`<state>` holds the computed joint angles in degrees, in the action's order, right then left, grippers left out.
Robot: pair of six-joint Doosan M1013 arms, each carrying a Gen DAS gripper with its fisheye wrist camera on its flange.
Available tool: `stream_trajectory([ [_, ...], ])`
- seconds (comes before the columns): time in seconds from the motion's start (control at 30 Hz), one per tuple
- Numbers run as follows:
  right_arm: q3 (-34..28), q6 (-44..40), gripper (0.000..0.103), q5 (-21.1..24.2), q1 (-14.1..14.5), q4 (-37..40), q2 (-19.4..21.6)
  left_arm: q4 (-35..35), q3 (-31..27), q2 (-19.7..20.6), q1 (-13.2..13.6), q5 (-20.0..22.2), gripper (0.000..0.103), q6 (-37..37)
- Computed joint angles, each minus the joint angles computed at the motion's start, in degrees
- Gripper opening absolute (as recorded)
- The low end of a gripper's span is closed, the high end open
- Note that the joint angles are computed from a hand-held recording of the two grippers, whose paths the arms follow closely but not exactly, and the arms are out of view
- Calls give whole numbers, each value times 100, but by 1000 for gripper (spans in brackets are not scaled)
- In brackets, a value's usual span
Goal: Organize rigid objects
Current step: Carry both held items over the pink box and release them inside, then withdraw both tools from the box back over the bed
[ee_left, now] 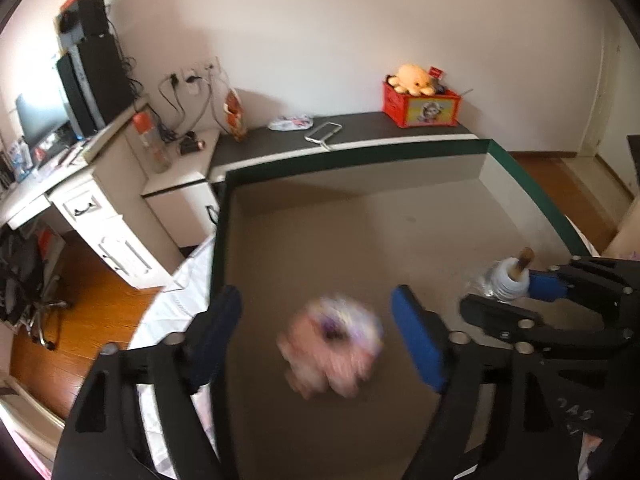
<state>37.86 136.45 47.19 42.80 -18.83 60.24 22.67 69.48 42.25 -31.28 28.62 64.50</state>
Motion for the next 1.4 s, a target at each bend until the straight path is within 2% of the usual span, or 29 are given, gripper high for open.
stream_trajectory([
  [0.07, 80, 203, 52, -67, 24, -198, -55, -231, 58, -55, 43, -45, 89, 42],
  [0.13, 146, 384, 60, -104, 51, -367, -109, -274, 185, -149, 60, -136, 94, -19],
  [0.23, 382, 481, 62, -285, 105, -541, -278, 483, 512, -372, 17, -392, 99, -749],
  [0.37, 647, 730, 74, -365, 205, -931, -470, 1146, 980, -724, -26, -637, 102, -1453],
  [0.4, 829, 909, 74, -455, 249, -1127, -582, 1421, 1110, -821, -44, -705, 102, -1726],
  [0.53, 1270, 1547, 76, -551, 426, -1900, -871, 3370, 1724, -1255, -167, -888, 103, -3692],
  [0.57, 1395, 1760, 79, -578, 480, -2136, -950, 3867, 1891, -1378, -200, -891, 103, -4209],
  [0.73, 2001, 2859, 80, -544, 774, -3344, -1317, 6075, 2688, -1934, -386, -805, 103, -6521],
  [0.9, 2530, 3812, 82, -293, 1075, -4291, -1580, 7362, 3354, -2391, -555, -733, 103, -8047],
  [0.97, 2754, 4201, 83, -297, 1161, -4583, -1688, 7853, 3618, -2546, -661, -517, 103, -8731],
  [1.07, 2989, 4726, 85, -31, 1339, -5041, -1780, 8180, 3918, -2702, -841, -140, 103, -9170],
  [1.2, 3160, 5074, 86, 329, 1506, -5358, -1855, 8244, 4179, -2879, -974, -27, 103, -9151],
  [1.4, 3316, 5291, 86, 479, 1636, -5495, -1939, 8233, 4402, -3064, -1147, 205, 103, -9116],
])
